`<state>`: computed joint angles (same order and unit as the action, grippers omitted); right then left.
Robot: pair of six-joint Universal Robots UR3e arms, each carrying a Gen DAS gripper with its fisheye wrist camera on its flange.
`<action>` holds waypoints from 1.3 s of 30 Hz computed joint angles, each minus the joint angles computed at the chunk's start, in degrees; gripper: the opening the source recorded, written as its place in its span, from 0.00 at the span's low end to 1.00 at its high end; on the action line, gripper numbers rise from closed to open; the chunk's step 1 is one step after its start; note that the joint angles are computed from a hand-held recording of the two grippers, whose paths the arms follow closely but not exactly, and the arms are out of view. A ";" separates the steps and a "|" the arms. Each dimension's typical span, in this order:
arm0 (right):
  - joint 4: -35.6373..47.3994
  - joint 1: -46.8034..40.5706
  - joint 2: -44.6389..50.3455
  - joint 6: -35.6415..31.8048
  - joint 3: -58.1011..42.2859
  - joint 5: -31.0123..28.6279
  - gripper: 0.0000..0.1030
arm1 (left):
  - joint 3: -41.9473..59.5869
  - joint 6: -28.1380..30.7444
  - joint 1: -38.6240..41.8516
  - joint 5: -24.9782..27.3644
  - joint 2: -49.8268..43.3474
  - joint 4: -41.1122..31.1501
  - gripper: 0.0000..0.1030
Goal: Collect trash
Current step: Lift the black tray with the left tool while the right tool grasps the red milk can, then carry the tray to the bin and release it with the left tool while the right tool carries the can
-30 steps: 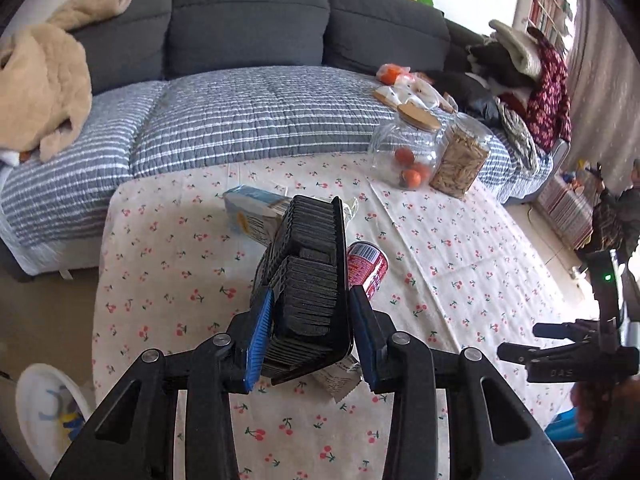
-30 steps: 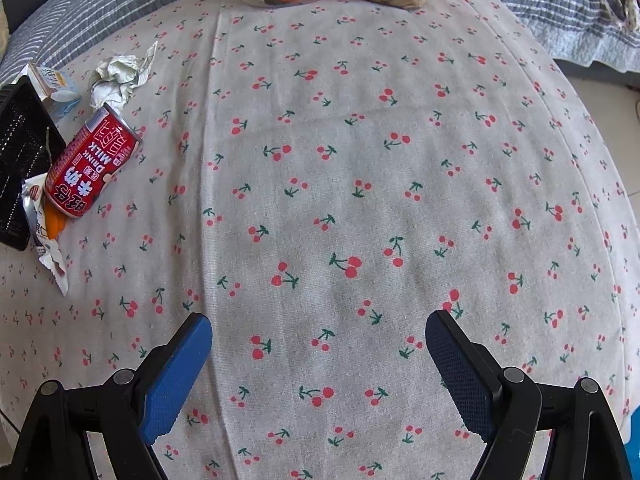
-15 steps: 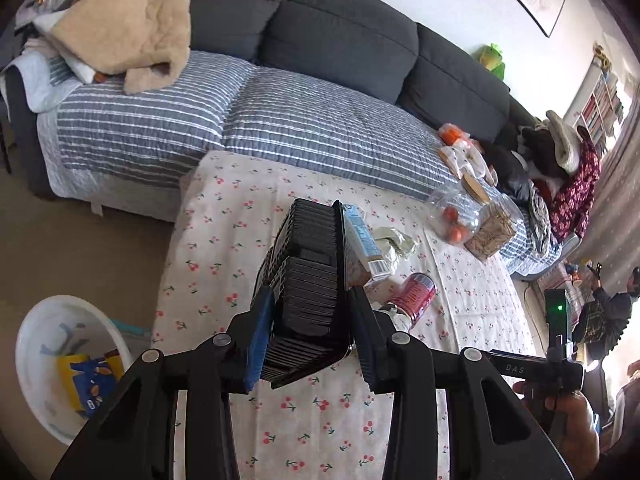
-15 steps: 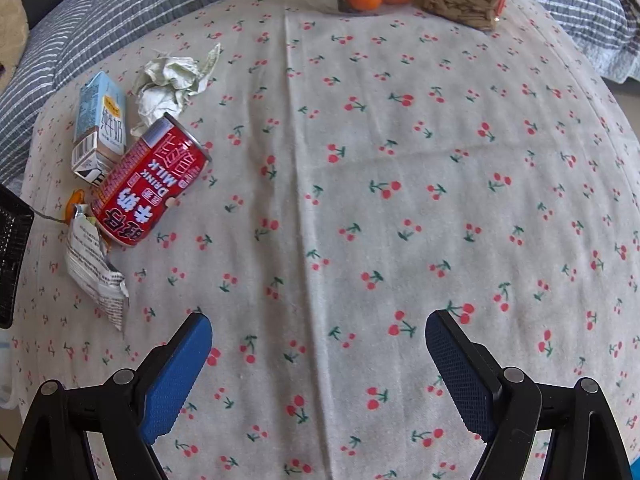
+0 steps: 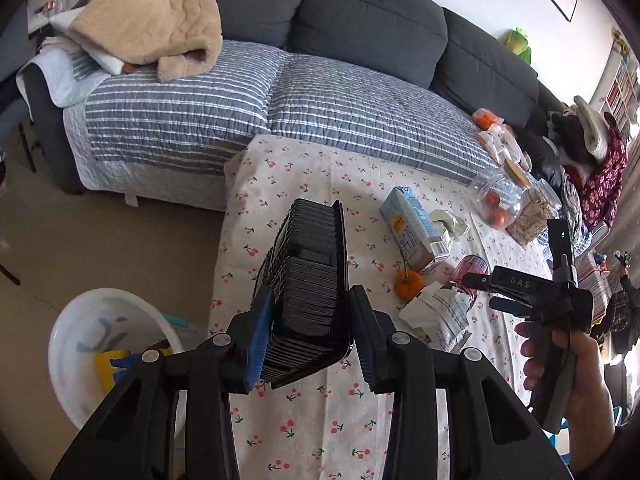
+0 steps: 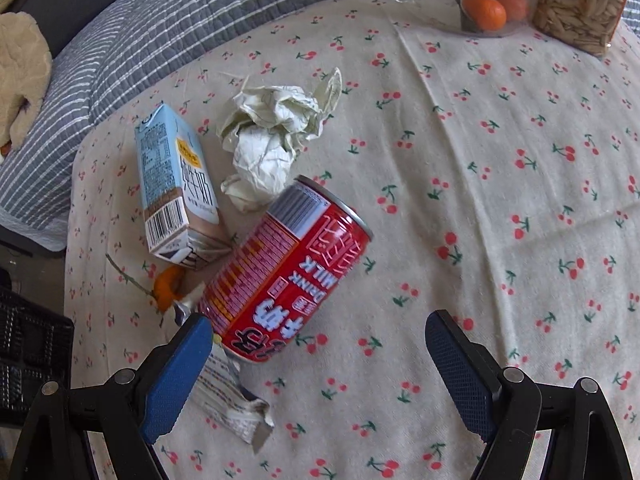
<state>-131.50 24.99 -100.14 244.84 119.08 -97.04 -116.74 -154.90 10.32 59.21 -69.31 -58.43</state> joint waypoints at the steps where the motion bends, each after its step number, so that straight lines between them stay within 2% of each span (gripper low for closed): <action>1: -1.74 -0.43 1.34 0.37 -0.01 0.23 0.88 | 0.02 -0.05 -0.06 0.22 -0.20 0.02 0.39; 6: -10.78 -2.81 4.97 3.46 3.39 2.95 0.82 | -0.33 0.04 -0.69 1.33 -0.74 0.50 0.39; 7: -13.16 -3.24 5.27 3.82 4.77 3.98 0.76 | -0.33 -0.01 -0.92 1.43 -0.92 0.46 0.39; 8: -14.00 -3.81 5.47 3.78 5.54 5.37 0.64 | -0.33 -0.07 -1.09 1.44 -1.01 0.36 0.39; 10: -11.20 -3.47 5.47 3.45 4.67 5.04 0.54 | -0.42 -0.41 -1.61 1.60 -1.12 0.42 0.39; 15: -7.64 -3.89 -1.88 2.87 8.08 5.42 0.54 | -0.22 -1.38 -2.16 0.97 -0.93 -0.27 0.40; 23: 7.44 -3.00 -17.45 1.74 9.23 2.27 0.54 | -0.29 -1.74 0.68 -1.62 0.73 -3.90 0.40; 28: 15.12 0.37 -23.72 2.20 7.25 -0.40 0.54 | -0.87 0.33 4.92 -3.02 3.49 -7.01 0.39; 33: 19.43 6.25 -25.62 4.26 3.97 -3.77 0.54 | -1.00 4.34 10.65 -4.69 6.02 -11.11 0.39; 39: 19.05 14.99 -20.24 8.29 -1.22 -7.11 0.54 | -0.72 10.52 19.19 -6.30 8.29 -16.43 0.39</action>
